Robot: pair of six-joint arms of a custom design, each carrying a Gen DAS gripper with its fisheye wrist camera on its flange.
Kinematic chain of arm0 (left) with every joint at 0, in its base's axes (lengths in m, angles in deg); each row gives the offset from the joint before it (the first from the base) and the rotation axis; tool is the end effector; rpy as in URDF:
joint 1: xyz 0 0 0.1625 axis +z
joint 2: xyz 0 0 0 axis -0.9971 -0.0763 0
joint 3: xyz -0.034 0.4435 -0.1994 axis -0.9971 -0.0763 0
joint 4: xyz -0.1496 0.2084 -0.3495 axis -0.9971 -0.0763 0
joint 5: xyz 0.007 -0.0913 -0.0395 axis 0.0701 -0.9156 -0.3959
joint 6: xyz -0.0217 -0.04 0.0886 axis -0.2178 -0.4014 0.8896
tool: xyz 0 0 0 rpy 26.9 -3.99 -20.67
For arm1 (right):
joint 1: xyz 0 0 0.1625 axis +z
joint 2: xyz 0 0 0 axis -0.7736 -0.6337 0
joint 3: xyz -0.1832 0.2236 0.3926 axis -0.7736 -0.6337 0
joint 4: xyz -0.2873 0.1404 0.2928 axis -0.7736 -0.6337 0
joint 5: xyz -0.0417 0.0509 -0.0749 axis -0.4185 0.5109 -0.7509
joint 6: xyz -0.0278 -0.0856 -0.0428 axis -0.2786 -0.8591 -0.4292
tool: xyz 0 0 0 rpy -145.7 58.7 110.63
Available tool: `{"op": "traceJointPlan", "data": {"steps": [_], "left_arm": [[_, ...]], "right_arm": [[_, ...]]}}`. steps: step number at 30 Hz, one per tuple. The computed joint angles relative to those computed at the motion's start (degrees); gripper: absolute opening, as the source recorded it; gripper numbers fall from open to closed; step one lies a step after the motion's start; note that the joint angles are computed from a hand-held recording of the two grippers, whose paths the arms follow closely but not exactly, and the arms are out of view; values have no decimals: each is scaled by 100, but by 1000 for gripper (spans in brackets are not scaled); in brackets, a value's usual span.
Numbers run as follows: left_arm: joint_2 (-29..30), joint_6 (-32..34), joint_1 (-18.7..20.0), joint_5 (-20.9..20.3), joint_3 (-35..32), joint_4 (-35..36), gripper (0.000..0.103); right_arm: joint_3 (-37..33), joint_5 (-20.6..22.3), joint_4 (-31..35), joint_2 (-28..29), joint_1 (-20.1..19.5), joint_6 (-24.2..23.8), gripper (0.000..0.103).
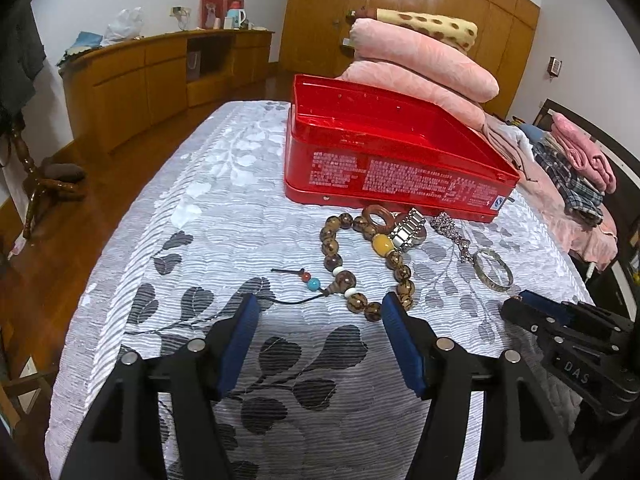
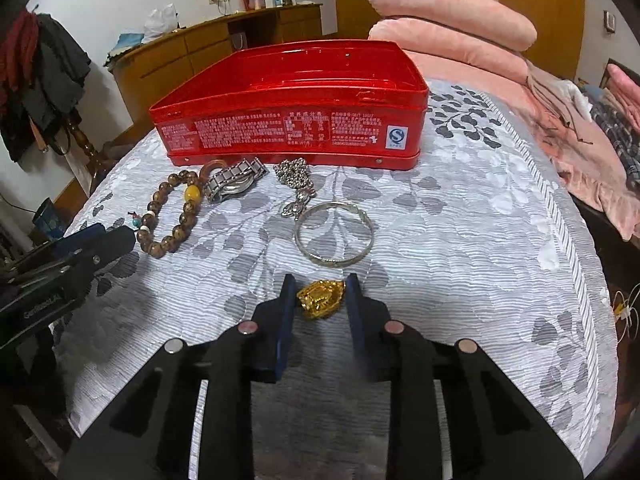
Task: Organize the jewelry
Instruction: 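Grasp the gold pendant with the right tool while the left tool grasps the brown bead bracelet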
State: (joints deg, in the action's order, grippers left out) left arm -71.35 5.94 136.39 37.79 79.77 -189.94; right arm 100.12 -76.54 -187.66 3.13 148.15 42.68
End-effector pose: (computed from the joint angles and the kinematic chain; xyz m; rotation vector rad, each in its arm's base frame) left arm -0.2236 -0.6089 0.1288 0.2407 2.3376 -0.9803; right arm 0.1732 -0.6442 0.1749 0.6657 -2.3950 0.6510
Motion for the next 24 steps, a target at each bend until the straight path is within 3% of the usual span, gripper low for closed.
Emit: {"op": "traceJointPlan", "data": {"steps": [10, 16, 20, 22, 24], "left_arm": [[72, 37, 136, -237, -336, 393, 60], [63, -167, 253, -385, -518, 745, 47], [76, -199, 271, -327, -584, 840, 32], [41, -175, 301, -471, -557, 779, 16], [18, -159, 317, -561, -536, 748, 15]], "right_arm": [[3, 51, -2, -59, -14, -30, 24], [-3, 92, 18, -71, -26, -26, 24], [-11, 98, 57, -61, -32, -8, 24], [-14, 106, 69, -59, -35, -1, 24], [-14, 105, 74, -58, -34, -2, 24]]}}
